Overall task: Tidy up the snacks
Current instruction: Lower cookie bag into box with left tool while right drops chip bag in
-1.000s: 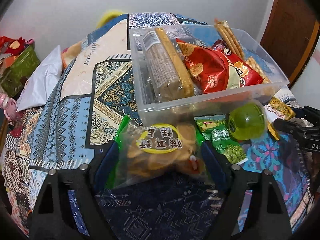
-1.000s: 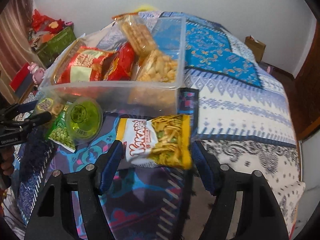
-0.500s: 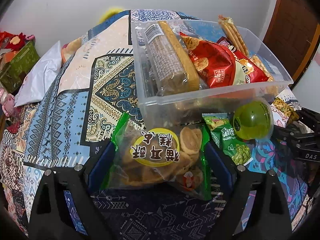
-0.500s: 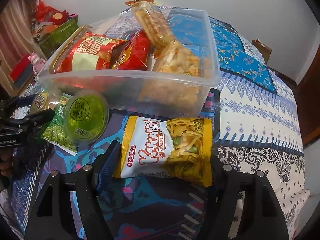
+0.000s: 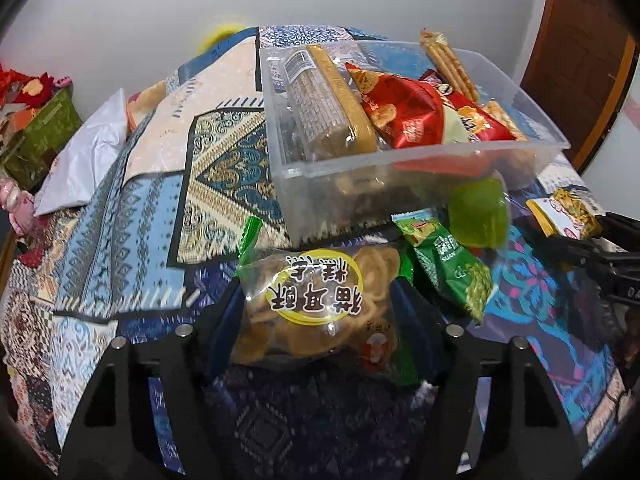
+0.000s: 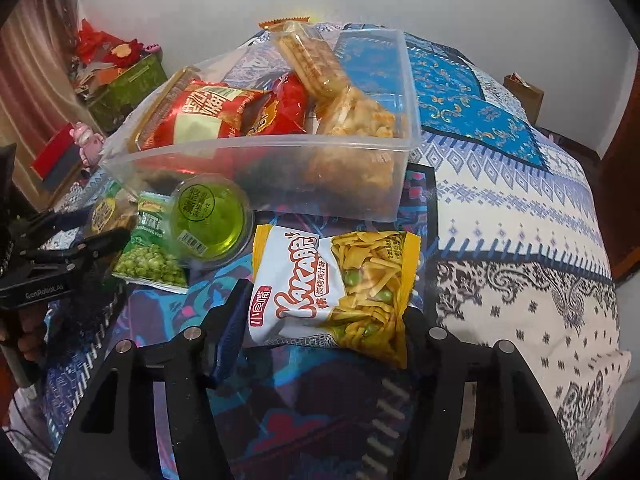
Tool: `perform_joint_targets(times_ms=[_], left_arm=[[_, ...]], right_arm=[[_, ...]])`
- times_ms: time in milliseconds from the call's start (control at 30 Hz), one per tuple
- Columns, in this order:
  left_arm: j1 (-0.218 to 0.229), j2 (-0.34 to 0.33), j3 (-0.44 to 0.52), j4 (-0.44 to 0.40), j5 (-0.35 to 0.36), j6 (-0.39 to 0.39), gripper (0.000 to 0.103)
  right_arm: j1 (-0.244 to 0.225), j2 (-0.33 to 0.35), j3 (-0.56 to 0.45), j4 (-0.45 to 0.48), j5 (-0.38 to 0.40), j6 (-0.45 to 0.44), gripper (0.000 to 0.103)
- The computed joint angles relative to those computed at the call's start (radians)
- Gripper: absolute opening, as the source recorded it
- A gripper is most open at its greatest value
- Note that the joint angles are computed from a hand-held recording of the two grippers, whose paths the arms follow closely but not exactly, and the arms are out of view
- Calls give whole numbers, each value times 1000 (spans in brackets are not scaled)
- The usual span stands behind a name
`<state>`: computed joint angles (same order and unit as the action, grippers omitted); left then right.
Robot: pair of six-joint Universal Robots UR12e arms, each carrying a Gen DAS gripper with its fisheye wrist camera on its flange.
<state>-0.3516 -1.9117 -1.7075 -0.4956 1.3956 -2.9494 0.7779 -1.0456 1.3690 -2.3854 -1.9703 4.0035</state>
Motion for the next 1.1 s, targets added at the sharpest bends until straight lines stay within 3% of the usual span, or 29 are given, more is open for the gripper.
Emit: perform_joint_targets(times_ms=[267, 667, 1100], left_arm=[[17, 63, -55, -11, -40, 9, 59], [29, 113, -74, 50, -52, -28, 58], [10, 64, 30, 143, -83, -60, 58]], right_arm=[[5, -14, 8, -13, -25, 2, 58], [13, -27, 4, -50, -78, -6, 58], [-3, -19, -24, -126, -140, -48, 59]])
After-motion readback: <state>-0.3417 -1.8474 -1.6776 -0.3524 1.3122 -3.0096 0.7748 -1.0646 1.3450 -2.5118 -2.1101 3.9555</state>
